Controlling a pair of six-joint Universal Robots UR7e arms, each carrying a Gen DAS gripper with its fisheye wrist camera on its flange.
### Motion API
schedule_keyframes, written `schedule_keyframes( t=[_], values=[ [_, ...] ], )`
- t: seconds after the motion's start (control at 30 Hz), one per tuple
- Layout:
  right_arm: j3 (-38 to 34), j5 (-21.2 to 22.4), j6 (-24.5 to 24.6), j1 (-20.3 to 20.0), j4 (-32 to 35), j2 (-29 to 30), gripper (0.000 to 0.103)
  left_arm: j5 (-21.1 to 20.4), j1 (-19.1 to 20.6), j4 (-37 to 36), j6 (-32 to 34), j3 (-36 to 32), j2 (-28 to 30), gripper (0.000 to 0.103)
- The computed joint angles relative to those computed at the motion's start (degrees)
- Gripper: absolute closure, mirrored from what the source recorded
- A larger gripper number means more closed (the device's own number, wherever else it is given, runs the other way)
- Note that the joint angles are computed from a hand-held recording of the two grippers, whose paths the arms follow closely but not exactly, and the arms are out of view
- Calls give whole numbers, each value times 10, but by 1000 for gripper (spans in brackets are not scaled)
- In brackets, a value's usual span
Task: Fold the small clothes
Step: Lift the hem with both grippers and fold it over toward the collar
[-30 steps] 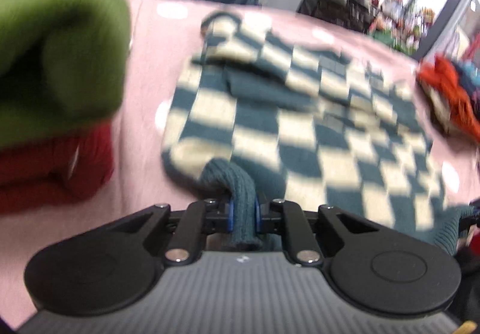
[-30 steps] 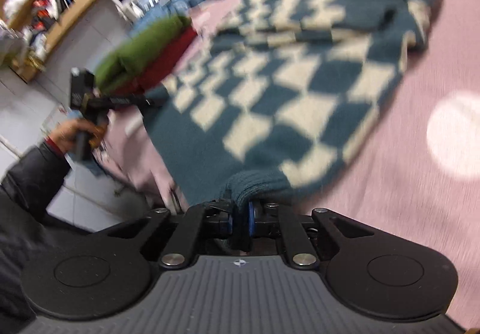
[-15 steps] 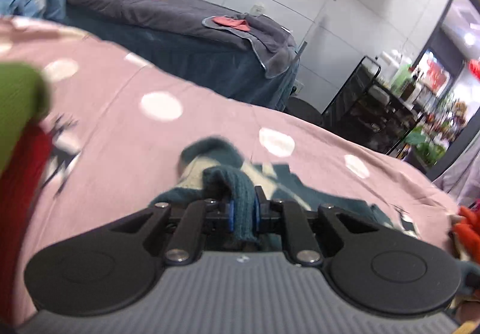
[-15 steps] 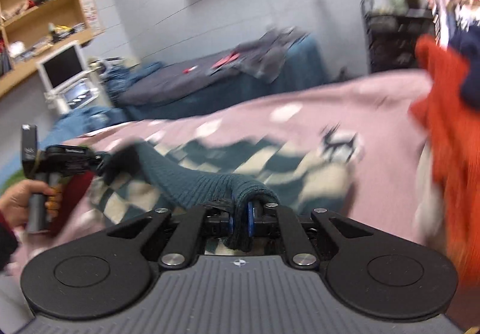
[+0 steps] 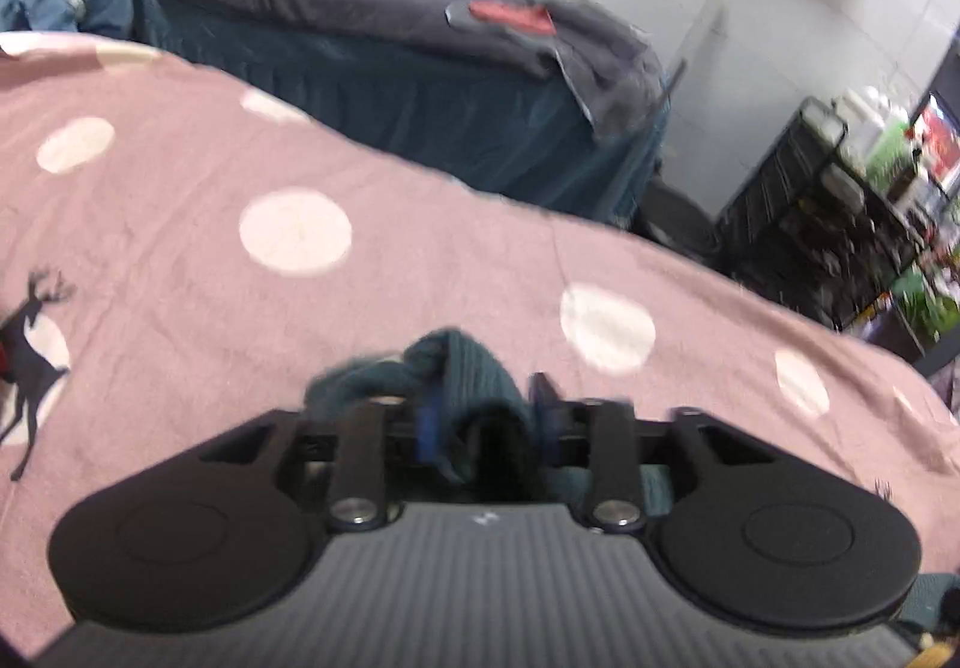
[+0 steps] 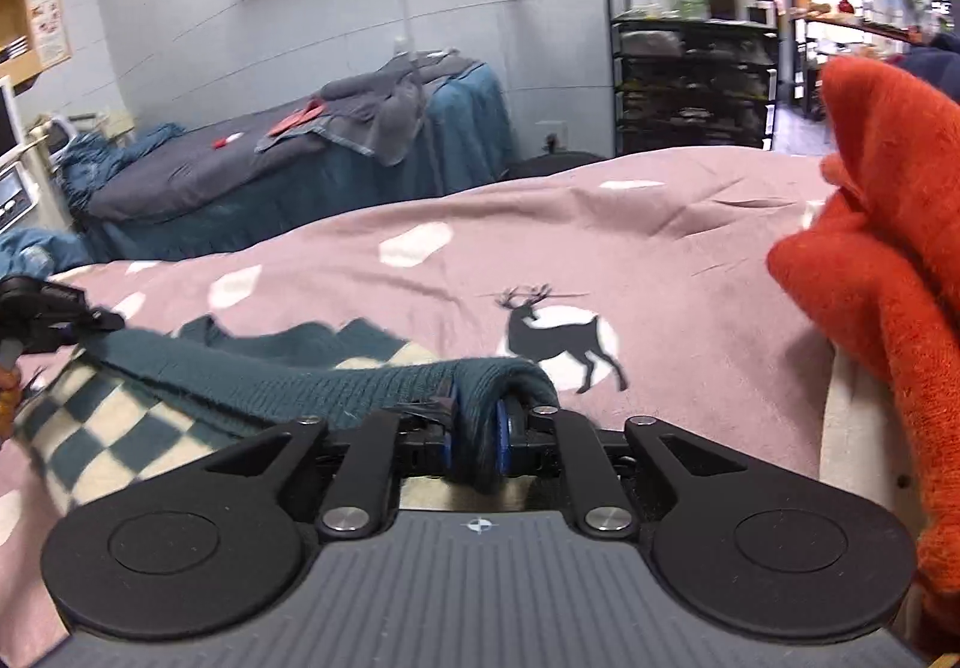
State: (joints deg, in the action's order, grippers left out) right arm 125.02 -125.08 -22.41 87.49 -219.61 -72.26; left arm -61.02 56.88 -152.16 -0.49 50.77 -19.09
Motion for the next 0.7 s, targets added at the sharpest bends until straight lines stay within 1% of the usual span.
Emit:
schedule_keyframes(
  t=[0.03, 0.07, 0.1, 0.13, 0.17, 0.2, 0.23, 0.27, 0.3, 0.33, 0.37, 0.4, 0.47, 0.53, 0.57, 0.6, 0.63, 0.67, 0.7],
  values=[
    [3, 12, 5, -3, -19, 1, 79, 18, -4, -45, 17, 9, 2, 14],
    [5, 25, 8, -4, -42, 5, 73, 47, -10, -100, 46, 14, 9, 2],
    [3, 31, 4, -4, -67, 13, 56, 73, -16, -151, 81, 13, 17, 0],
    [-1, 25, -14, 0, -102, 25, 36, 86, -20, -179, 114, 7, 24, 0],
    [-12, 13, -39, 7, -151, 46, 0, 90, -22, -182, 135, 1, 27, 0],
    [-21, 13, -55, 8, -194, 62, 0, 89, -23, -161, 139, -3, 25, 0],
    [-23, 17, -58, 9, -219, 66, 0, 87, -24, -134, 135, -3, 20, 0],
    [-24, 24, -53, 7, -221, 64, 0, 78, -25, -124, 138, 4, 14, 0],
    [-24, 23, -50, 9, -201, 58, 1, 66, -26, -128, 151, 18, 7, 0],
    [-24, 16, -58, 13, -185, 55, 4, 59, -27, -135, 170, 33, 1, 0],
    [-24, 13, -72, 17, -178, 56, 9, 59, -30, -141, 195, 47, -3, 0],
    [-19, 20, -88, 18, -174, 56, 14, 65, -34, -149, 219, 67, -9, 0],
    [-4, 41, -123, 17, -155, 52, 17, 92, -43, -130, 255, 89, -13, 0],
    [8, 51, -140, 13, -119, 45, 18, 134, -50, -121, 289, 99, -4, 0],
    [13, 51, -139, 10, -96, 41, 23, 157, -51, -135, 314, 106, 0, 0],
    [14, 41, -136, 9, -77, 39, 23, 184, -52, -146, 333, 105, 9, 0],
    [11, 21, -133, 9, -63, 42, 23, 203, -51, -158, 343, 102, 17, 0],
    [10, 2, -129, 10, -56, 44, 23, 202, -47, -167, 341, 107, 15, 0],
    [11, -8, -121, 9, -52, 44, 27, 186, -42, -165, 325, 116, 7, 0]
  ],
)
